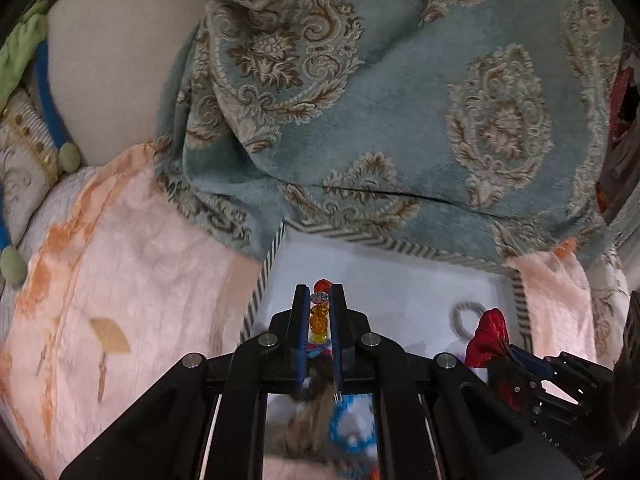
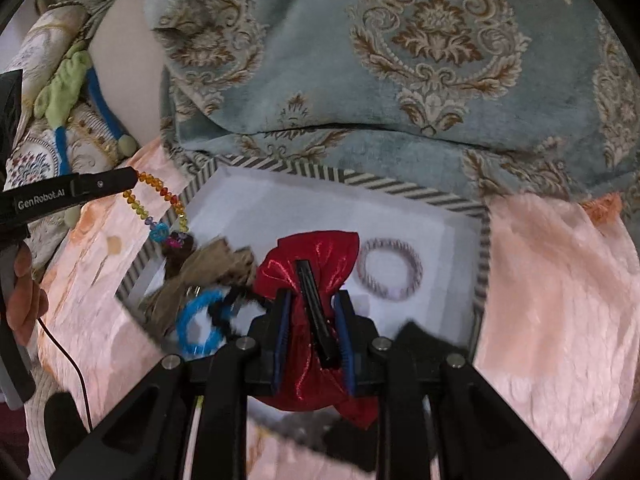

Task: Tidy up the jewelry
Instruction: 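Lower the rainbow bracelet and red bow into the tray and open both grippers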

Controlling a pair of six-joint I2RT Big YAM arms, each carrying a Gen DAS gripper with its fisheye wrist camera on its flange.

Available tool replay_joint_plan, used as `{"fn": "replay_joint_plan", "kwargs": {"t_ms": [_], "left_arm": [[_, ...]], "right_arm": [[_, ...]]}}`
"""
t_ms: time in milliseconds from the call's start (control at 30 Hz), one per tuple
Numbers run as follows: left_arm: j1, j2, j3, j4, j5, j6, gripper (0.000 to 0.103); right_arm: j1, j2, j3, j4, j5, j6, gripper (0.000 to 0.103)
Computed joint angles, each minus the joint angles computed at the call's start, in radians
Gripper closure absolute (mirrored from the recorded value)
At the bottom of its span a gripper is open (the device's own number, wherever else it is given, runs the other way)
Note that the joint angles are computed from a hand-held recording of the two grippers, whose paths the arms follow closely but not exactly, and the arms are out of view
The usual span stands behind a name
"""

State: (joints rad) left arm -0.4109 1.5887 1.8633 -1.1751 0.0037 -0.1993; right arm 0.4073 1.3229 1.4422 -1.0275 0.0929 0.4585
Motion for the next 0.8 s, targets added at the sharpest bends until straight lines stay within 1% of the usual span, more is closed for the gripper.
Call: {"fn": "replay_joint_plan", "kwargs": {"t_ms": [100,200,400,500,533,567,600,633,667,700,800], "left_arm": [[-0.001,0.053,0.038,0.003,-0.007,0.004,0.103],[-0.003,0.101,0.066,0.008,-0.003,-0.004,0.103],[-0.012,0.151,0.067,0.017,0.007,-0.025,0.103],[-0.008,0.16,0.062,0.013,0.024,-0.036,0.103],[-0.007,0.161,0.062,0.01,0.028,-0.04,0.103],[-0.005,0.16,0.062,0.006,0.035,-0.044,0.103],[0.001,0.157,0.062,-0.001,0.051,-0.052,0.103],[0.005,0.155,0.062,-0.001,0.065,-0.059,0.096],[0.012,0.147,0.057,0.0,0.082,-0.07,0.085],[0.016,0.142,0.055,-0.002,0.09,-0.078,0.084],[0.027,0.11,0.025,-0.01,0.108,-0.09,0.084]], "right_arm": [[-0.024,0.061,0.032,0.019,-0.023,-0.003,0.081],[-0.038,0.123,0.066,0.025,-0.028,-0.005,0.081],[-0.05,0.195,0.094,0.05,-0.039,0.019,0.08],[-0.052,0.223,0.106,0.037,-0.059,0.023,0.076],[-0.051,0.221,0.101,0.045,-0.059,0.021,0.075],[-0.052,0.219,0.1,0.046,-0.066,0.019,0.071],[-0.053,0.215,0.1,0.04,-0.08,0.021,0.062],[-0.054,0.206,0.097,0.037,-0.089,0.027,0.059],[-0.055,0.189,0.087,0.038,-0.092,0.033,0.057],[-0.053,0.172,0.079,0.039,-0.087,0.036,0.057],[-0.045,0.117,0.053,0.033,-0.063,0.047,0.056]]}}
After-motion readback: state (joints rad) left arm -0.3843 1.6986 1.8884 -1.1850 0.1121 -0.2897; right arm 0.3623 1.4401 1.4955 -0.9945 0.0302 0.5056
